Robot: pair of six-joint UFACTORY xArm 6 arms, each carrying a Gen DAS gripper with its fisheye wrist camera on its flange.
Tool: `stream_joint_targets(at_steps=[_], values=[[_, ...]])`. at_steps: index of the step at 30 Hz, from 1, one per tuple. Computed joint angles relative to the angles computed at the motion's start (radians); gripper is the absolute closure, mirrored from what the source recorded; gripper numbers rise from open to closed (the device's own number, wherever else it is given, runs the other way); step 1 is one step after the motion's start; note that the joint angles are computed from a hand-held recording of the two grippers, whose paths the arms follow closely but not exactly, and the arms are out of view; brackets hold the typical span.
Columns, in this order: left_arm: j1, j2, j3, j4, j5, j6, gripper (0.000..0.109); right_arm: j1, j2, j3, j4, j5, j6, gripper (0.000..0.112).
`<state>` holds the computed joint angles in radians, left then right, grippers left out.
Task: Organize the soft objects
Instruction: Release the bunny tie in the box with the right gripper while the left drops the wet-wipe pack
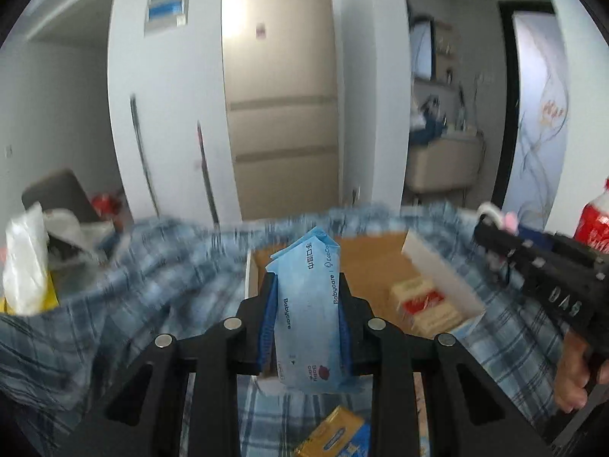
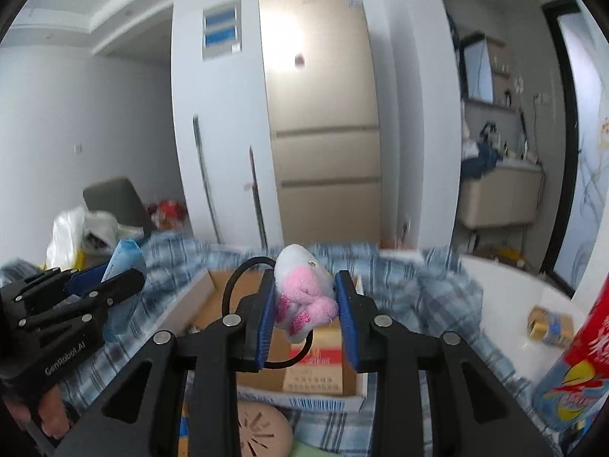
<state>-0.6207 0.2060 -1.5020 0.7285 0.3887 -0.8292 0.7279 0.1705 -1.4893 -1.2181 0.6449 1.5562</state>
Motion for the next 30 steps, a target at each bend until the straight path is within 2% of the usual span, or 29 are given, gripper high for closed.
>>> stream_joint_targets(at_steps=[2,5,12,17,18,19,20,22,30], values=[[0.009,0.01,0.013,-0.096,-0.013,0.062,0.079,-0.024,0.002,0.015,0.052,-0.038,-0.013,0.083],[0.026,0.024,0.029,-0.129,-0.036,0.087,0.079,-0.052,0.014,0.028,0.139,-0.074,-0.052,0.083],[0.031,0.077,-0.014,-0.34,-0.009,0.256,0.079,-0.067,0.032,0.038,0.245,-0.111,-0.147,0.083],[0.036,0.078,-0.011,-0.392,-0.015,0.27,0.078,-0.074,0.052,0.022,0.316,-0.116,-0.204,0.083],[0.036,0.08,-0.013,-0.4,-0.013,0.272,0.076,-0.075,0.054,0.022,0.332,-0.118,-0.215,0.083],[0.037,0.083,-0.016,-0.413,-0.01,0.279,0.069,-0.076,0.06,0.017,0.346,-0.117,-0.225,0.083],[0.038,0.086,-0.021,-0.419,-0.002,0.279,0.053,-0.077,0.062,0.014,0.353,-0.114,-0.231,0.083],[0.04,0.082,-0.016,-0.393,-0.005,0.247,0.038,-0.077,0.064,0.014,0.362,-0.112,-0.239,0.083],[0.048,0.049,0.017,-0.337,-0.034,0.174,0.037,-0.077,0.064,0.015,0.375,-0.112,-0.252,0.083]])
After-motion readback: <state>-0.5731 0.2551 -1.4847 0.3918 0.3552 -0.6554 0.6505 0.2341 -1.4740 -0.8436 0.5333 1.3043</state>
